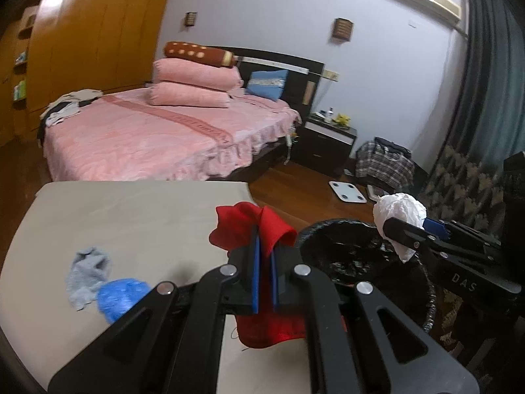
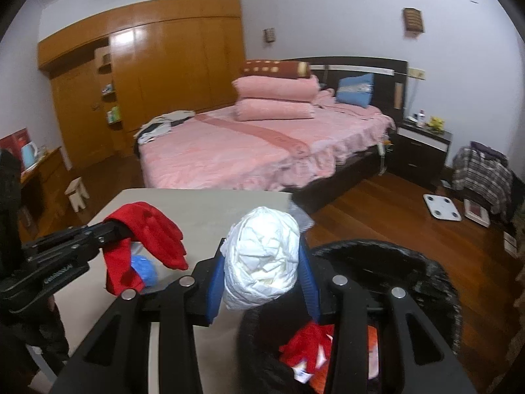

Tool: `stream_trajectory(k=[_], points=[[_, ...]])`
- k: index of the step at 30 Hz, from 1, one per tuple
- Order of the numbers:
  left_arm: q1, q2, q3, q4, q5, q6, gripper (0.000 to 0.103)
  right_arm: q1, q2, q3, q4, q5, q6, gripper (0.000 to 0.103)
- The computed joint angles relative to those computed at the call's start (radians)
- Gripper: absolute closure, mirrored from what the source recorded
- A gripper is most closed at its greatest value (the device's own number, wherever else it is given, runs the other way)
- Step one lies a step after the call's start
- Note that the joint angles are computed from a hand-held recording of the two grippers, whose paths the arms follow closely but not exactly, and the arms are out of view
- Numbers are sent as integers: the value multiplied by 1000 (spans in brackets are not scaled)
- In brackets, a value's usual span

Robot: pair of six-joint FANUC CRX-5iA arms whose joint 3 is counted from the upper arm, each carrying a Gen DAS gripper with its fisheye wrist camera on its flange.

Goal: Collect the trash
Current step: 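Carry the red cloth and white tissue ball over the bin and open both tools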

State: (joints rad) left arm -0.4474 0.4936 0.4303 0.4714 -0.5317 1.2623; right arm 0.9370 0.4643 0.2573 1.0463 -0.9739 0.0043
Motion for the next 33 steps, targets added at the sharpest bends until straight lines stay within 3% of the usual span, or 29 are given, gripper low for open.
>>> stream_trajectory(k=[12, 21, 23, 25, 27, 33], points=[[-80, 146, 169, 44, -83, -66, 98, -5, -124, -194, 9, -125, -122, 62], [-127, 271, 341, 64, -178, -86, 98, -23, -186, -299, -20, -166, -177, 59], [-129, 303, 392, 64, -221, -77, 93, -27, -191, -310, -29, -171, -175, 56], [-127, 327, 419, 100, -259, -94, 68, -28, -192, -317, -45, -179, -174, 47], [-126, 328, 414, 104, -264, -95, 57, -27, -194, -326, -56, -187, -187, 40], [-113, 309, 371, 83, -275, -82, 49, -21, -202, -347, -56, -193, -209, 28]])
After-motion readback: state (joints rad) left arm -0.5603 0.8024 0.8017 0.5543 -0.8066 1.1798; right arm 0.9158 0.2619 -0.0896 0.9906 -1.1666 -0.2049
